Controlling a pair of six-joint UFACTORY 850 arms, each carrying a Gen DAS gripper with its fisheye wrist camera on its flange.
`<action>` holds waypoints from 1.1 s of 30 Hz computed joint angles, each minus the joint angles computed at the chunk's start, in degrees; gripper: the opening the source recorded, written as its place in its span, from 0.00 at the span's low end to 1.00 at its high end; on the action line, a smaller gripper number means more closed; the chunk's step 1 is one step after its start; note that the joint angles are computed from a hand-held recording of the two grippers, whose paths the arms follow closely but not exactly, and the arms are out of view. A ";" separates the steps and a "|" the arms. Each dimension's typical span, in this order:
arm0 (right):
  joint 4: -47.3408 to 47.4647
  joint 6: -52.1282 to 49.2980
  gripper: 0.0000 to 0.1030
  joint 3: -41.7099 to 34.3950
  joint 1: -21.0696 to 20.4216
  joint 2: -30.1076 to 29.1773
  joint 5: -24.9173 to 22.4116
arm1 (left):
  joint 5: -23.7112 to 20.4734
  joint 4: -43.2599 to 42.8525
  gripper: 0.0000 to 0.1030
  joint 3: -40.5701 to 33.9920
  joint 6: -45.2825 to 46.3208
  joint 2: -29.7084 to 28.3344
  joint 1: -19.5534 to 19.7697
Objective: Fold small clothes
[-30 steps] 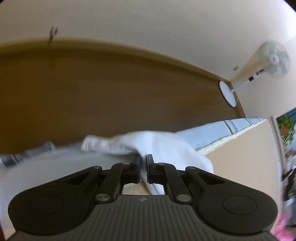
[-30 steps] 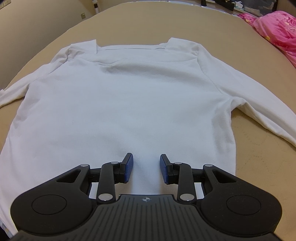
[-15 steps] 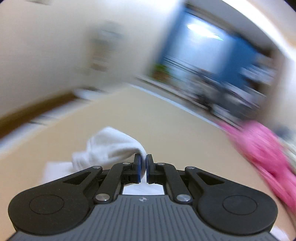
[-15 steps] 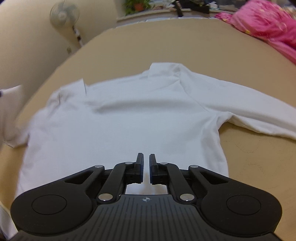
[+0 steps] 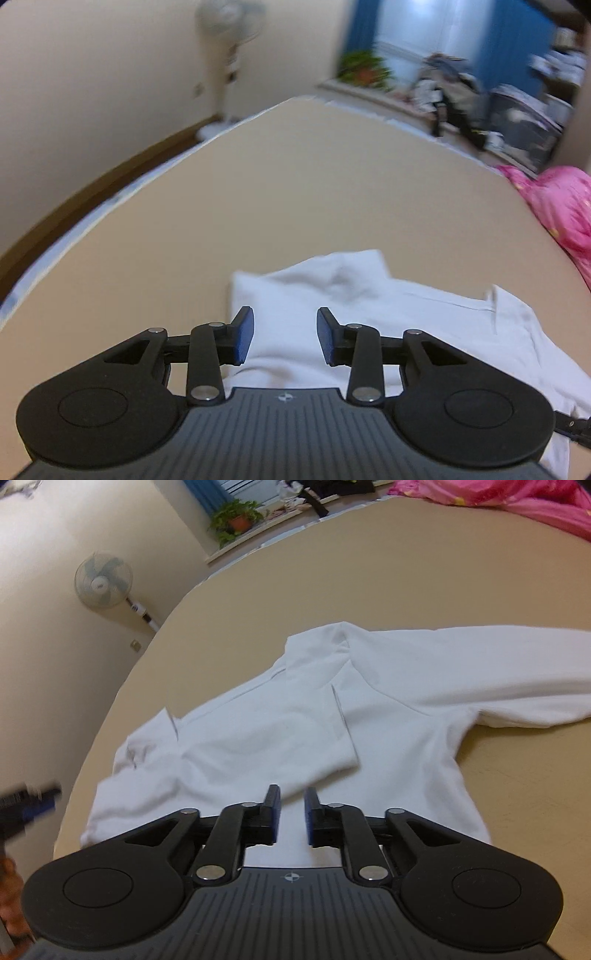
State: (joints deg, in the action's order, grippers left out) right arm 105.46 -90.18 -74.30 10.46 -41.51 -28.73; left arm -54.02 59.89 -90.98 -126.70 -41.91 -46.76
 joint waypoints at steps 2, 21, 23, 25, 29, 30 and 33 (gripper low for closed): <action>0.28 2.67 0.22 -1.69 0.64 -1.56 2.15 | 1.93 -0.43 0.40 2.69 -2.44 1.69 0.73; 49.02 -44.84 0.02 -0.28 0.11 0.55 -2.22 | 10.72 3.16 0.44 9.88 -9.93 6.63 2.28; 42.47 -35.86 0.02 -5.36 -0.45 -3.40 9.77 | 13.00 2.58 0.45 8.66 -8.93 5.19 2.83; 40.01 -28.76 0.02 -7.85 -1.02 -5.36 14.86 | 15.74 2.77 0.46 8.80 -9.39 4.91 3.27; 48.75 -39.75 0.02 -6.25 -0.77 -3.96 11.73 | 19.00 3.77 0.56 8.16 -9.84 3.67 3.96; 48.97 -41.81 0.02 -6.85 -0.44 -4.16 13.56 | 19.49 4.14 0.56 8.18 -10.17 3.39 4.05; 47.34 -36.36 0.05 -10.68 0.13 -6.25 25.15 | 21.39 6.31 0.56 8.27 -12.86 2.52 5.05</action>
